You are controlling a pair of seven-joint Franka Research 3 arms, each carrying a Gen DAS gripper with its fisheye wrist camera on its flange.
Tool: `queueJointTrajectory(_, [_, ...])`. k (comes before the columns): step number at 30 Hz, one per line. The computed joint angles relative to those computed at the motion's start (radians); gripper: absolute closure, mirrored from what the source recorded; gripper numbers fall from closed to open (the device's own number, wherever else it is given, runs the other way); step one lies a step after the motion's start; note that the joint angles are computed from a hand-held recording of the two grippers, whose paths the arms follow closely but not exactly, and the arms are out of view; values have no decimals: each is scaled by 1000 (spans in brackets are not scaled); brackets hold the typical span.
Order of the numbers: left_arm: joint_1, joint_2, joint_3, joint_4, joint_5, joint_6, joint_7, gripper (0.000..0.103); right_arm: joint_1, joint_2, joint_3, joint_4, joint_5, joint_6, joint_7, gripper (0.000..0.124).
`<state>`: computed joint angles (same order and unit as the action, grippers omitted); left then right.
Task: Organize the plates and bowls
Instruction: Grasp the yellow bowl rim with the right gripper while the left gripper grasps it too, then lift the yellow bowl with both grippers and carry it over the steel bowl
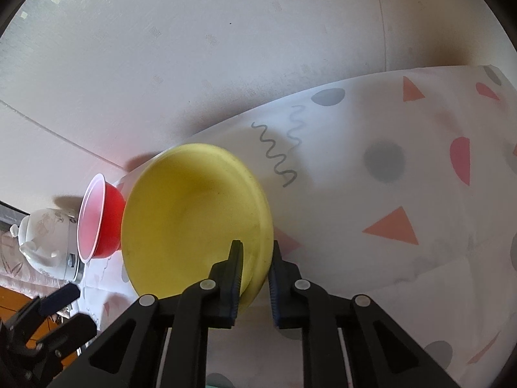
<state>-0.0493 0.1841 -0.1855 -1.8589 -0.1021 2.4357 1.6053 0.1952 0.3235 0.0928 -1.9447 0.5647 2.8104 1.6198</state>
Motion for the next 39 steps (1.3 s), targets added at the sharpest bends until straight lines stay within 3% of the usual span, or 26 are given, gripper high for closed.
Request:
queueJointTrajectory(9, [-19,120,-16,126,25,-30,-39,31,-11,-4,14,-19,29,19,-54,112])
queueJointTrajectory(14, [-18,170,-30,183,32,-80,-34,56,-13,1,19,-19,48,25,-74,112])
queueJointTrajectory(18, [-27,188,-32,194,48,-82,-34,60,-26,-1,28,-22,76,24,-106,112])
queueJointTrajectory(24, [-45,214,-22,221,114,-108,-39,82,-29,-9,28,-32,105,26,-144,112])
queueJointTrajectory(39, [-27,198,-35,202,95,-95,11,84,10,-20,-11,-37,17,27,-19,112])
